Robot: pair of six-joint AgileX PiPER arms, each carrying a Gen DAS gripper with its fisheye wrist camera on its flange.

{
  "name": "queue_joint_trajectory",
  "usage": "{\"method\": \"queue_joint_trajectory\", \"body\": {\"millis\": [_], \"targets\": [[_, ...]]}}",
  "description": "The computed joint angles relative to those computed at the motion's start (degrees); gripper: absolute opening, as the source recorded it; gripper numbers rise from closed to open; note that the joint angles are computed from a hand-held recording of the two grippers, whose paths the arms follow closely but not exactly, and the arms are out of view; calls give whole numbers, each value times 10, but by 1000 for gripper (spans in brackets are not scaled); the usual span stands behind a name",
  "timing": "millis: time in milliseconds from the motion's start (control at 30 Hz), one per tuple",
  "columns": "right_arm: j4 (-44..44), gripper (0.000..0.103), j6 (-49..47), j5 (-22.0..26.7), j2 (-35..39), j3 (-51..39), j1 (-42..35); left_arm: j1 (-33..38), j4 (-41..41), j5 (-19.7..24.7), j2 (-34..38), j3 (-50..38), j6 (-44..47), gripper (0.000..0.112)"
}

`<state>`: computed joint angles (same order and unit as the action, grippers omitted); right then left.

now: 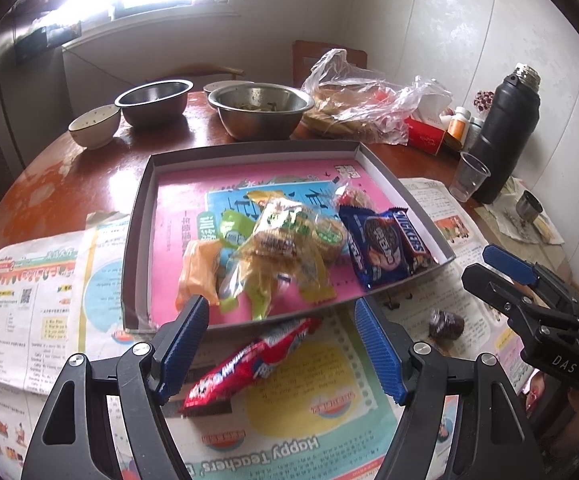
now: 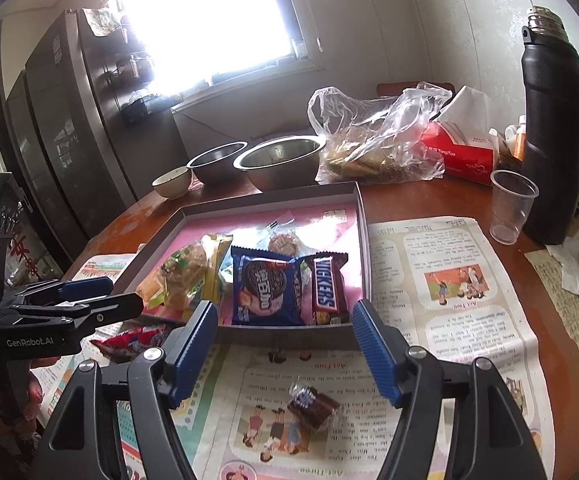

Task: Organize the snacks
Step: 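Move left gripper to red Alpenliebe pack while right gripper moves to brown wrapped cake, then close left gripper on Alpenliebe pack while right gripper closes on brown cake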

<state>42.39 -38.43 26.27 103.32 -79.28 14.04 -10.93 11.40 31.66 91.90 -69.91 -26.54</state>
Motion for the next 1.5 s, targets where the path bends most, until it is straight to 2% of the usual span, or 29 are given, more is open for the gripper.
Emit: {"method": "queue_joint_trajectory", "body": {"millis": [500,900,1367,1500], "targets": [[45,70,-62,-15,-51,80,5,-19,60,-7,-62,89,-70,77],[67,70,-102,-15,-73,125,-4,-3,43,-24,-51,113,-47,77],[-44,70,-10,-5,5,76,-6,8,39,-37,10,81,-4,77],[-98,70,34,-19,23,65,8,14,39,-37,29,71,1,77]]}}
